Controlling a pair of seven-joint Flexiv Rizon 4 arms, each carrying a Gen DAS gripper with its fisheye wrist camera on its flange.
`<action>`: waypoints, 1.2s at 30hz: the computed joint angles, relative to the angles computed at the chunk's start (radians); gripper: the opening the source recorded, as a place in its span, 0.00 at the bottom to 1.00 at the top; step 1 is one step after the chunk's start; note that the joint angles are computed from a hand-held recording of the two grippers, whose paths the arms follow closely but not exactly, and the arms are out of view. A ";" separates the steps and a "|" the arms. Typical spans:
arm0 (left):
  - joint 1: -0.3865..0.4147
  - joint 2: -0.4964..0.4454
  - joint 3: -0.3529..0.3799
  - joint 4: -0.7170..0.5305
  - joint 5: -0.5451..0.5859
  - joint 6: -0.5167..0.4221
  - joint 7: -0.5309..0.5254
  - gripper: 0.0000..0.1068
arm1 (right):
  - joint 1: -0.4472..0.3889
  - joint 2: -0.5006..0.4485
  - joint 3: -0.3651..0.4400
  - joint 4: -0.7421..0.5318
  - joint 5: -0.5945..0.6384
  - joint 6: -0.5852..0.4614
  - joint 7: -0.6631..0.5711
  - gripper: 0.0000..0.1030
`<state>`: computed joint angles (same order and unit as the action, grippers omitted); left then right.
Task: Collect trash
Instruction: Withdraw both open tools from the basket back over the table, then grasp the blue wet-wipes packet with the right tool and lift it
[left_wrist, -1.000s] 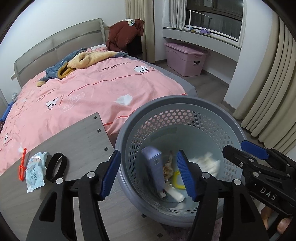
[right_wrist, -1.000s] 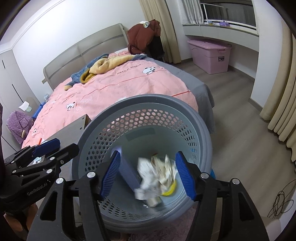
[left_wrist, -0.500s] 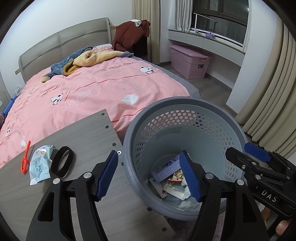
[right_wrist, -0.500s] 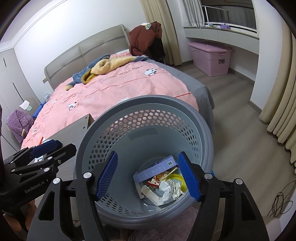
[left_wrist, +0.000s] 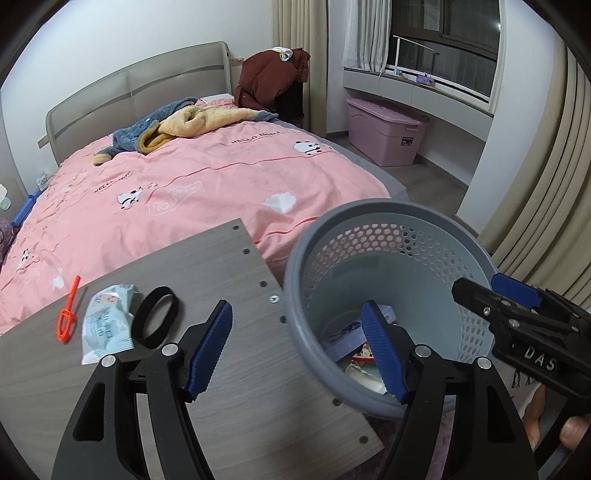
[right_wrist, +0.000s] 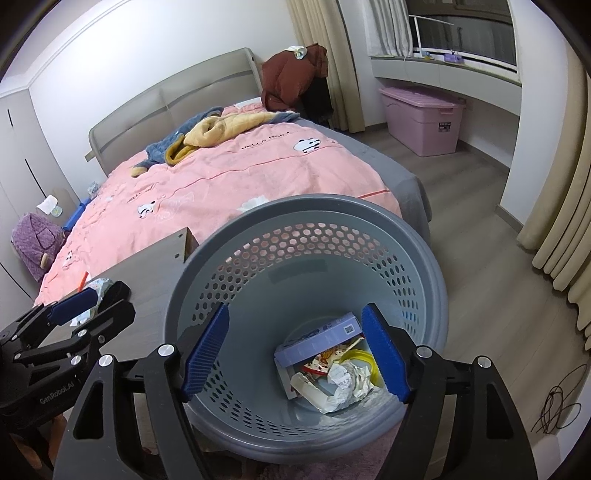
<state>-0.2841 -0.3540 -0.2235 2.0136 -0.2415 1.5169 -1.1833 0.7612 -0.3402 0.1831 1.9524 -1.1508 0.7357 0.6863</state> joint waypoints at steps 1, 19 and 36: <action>0.014 0.007 -0.010 0.009 -0.007 0.006 0.008 0.65 | 0.002 -0.002 -0.002 -0.007 -0.008 0.000 0.006 0.71; 0.175 0.110 -0.022 0.161 -0.119 0.097 0.039 0.66 | 0.079 -0.154 -0.056 -0.220 -0.011 0.072 -0.128 0.73; 0.245 0.082 0.123 0.157 -0.064 0.095 -0.064 0.66 | 0.168 -0.417 -0.160 -0.586 0.219 0.209 -0.490 0.73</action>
<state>-0.0388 -0.2722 -0.1004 2.1704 -0.3059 1.6121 -1.2473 0.9296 -0.7576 0.0235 1.3666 -0.9313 0.9449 0.1961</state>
